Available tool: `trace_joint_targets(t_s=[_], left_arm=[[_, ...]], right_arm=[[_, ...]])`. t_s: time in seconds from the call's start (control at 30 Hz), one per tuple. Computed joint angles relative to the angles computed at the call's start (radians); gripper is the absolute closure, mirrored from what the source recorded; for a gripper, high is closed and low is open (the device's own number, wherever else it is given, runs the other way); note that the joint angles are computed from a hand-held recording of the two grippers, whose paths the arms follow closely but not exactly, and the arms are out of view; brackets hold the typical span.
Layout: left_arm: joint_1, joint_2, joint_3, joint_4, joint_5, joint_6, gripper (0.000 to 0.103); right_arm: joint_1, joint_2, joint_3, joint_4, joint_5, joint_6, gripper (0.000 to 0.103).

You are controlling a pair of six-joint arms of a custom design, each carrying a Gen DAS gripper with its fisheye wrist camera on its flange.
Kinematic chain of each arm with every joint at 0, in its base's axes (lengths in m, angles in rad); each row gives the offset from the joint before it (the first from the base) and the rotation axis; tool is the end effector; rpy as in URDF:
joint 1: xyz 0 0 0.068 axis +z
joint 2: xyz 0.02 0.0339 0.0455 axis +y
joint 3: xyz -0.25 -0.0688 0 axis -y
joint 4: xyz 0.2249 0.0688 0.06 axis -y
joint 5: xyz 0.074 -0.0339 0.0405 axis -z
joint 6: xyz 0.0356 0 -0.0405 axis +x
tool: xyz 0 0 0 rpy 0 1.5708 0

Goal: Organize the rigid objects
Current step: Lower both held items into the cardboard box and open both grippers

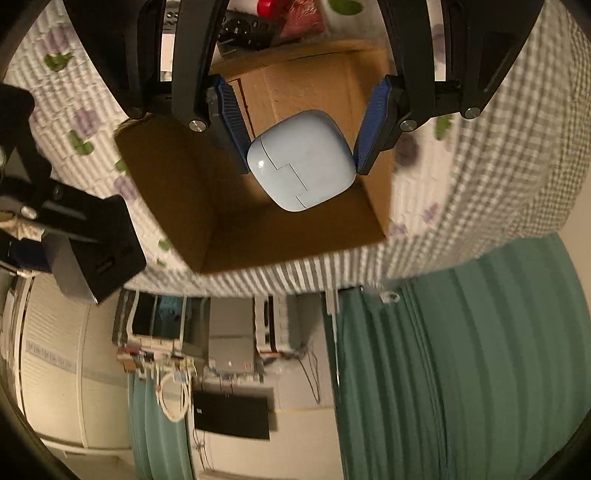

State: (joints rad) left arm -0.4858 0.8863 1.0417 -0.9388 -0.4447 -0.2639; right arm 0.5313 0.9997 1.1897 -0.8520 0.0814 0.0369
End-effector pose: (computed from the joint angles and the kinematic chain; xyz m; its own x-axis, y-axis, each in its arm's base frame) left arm 0.1398 -0.0565 0.3264 -0.6421 0.0727 -0.7632 -0.0161 0.9940 0.1083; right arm 0.1573 0.0891 0.3579 -0.5462 -0.2783 -0.7901 -0.4298 0.9027 -0.0208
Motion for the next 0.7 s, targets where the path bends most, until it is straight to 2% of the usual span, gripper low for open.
trace_joint_targets(t_s=[0.17, 0.2, 0.23, 0.3, 0.33, 0.5, 0.7], left_arm=[[0.031, 0.008, -0.082, 0.088, 0.035, 0.002, 0.045], [0.037, 0.018, -0.086, 0.100, 0.034, 0.000, 0.043], [0.041, 0.015, -0.090, 0.105, 0.029, 0.001, 0.040], [0.024, 0.008, -0.080, 0.109, -0.007, -0.008, 0.020], [0.009, -0.006, -0.077, 0.107, -0.024, -0.015, 0.018], [0.003, -0.029, -0.011, 0.031, -0.095, -0.004, 0.018], [0.033, -0.096, 0.014, -0.026, -0.111, -0.010, 0.018]], right_arm=[[-0.072, 0.015, -0.110, 0.097, -0.067, -0.029, 0.033], [-0.085, 0.023, -0.118, 0.109, -0.079, -0.034, 0.033], [-0.086, 0.024, -0.128, 0.118, -0.081, -0.034, 0.033], [-0.099, 0.035, -0.136, 0.132, -0.092, -0.043, 0.033], [-0.107, 0.036, -0.138, 0.136, -0.099, -0.049, 0.033], [-0.091, 0.047, -0.124, 0.123, -0.092, -0.029, 0.033], [-0.042, 0.100, -0.099, 0.138, -0.066, 0.007, 0.033]])
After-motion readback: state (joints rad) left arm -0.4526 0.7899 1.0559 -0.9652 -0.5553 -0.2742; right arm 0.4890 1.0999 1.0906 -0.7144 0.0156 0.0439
